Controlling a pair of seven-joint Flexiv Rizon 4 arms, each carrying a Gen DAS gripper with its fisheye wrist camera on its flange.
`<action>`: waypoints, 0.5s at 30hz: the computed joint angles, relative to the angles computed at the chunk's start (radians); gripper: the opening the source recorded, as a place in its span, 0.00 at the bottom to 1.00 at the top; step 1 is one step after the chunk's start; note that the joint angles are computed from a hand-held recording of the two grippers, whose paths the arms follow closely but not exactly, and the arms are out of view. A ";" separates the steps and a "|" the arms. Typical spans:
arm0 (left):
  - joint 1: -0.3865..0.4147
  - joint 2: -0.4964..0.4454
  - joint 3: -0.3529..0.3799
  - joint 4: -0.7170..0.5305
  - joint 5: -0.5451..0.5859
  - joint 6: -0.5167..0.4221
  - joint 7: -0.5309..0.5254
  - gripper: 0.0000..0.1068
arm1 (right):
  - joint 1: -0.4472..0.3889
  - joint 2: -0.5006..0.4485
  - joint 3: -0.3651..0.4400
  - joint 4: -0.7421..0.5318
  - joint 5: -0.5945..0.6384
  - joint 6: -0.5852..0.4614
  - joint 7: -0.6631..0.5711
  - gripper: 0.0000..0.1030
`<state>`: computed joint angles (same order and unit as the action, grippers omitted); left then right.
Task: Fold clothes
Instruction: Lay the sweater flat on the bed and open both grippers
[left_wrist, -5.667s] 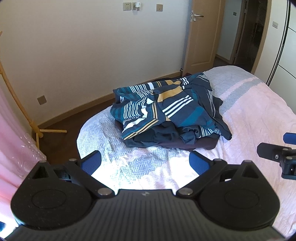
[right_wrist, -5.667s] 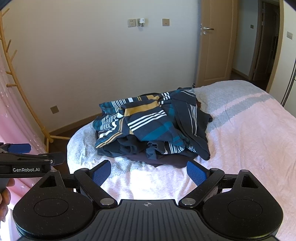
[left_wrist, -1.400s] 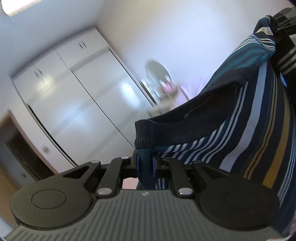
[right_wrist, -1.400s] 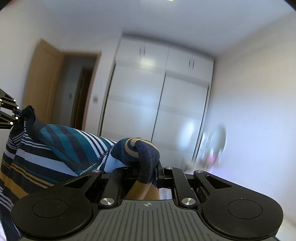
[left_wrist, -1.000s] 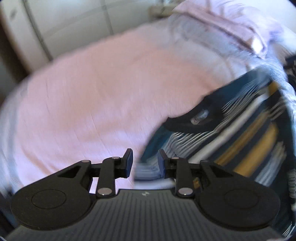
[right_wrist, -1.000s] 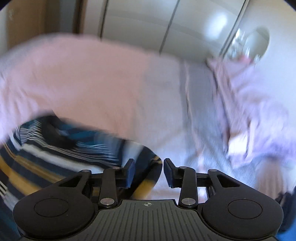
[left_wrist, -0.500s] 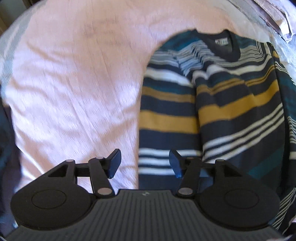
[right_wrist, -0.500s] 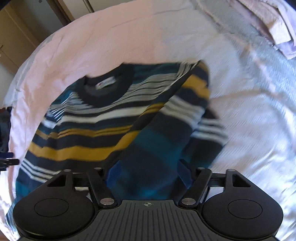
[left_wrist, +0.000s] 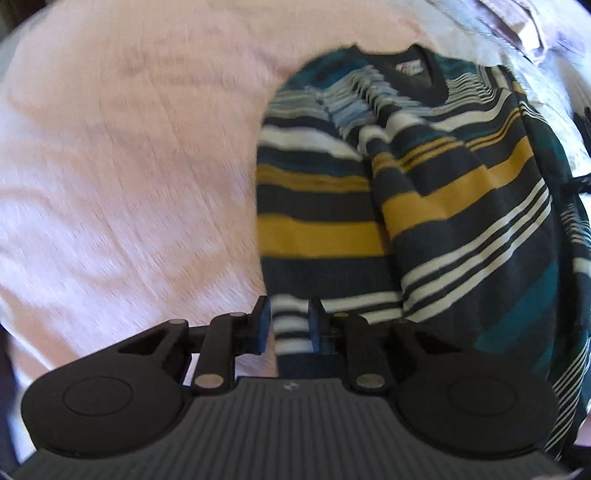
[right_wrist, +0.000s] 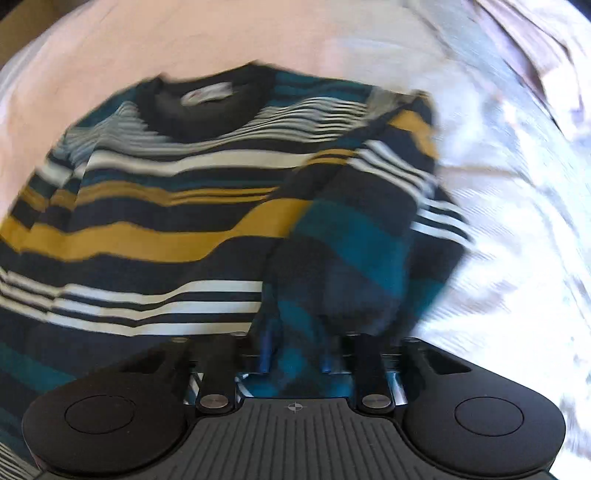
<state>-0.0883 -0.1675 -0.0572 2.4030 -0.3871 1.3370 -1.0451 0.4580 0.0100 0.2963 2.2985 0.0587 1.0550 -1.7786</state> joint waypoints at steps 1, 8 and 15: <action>0.004 0.007 -0.003 -0.005 -0.004 0.001 0.017 0.17 | -0.018 0.022 -0.016 0.010 -0.049 0.018 0.017 0.00; -0.021 -0.013 -0.059 -0.099 -0.056 -0.012 0.050 0.20 | -0.147 0.034 -0.138 -0.125 -0.065 -0.012 -0.042 0.00; -0.149 -0.106 -0.150 -0.199 -0.128 0.006 0.025 0.32 | -0.155 0.044 -0.104 -0.187 0.286 -0.183 -0.240 0.68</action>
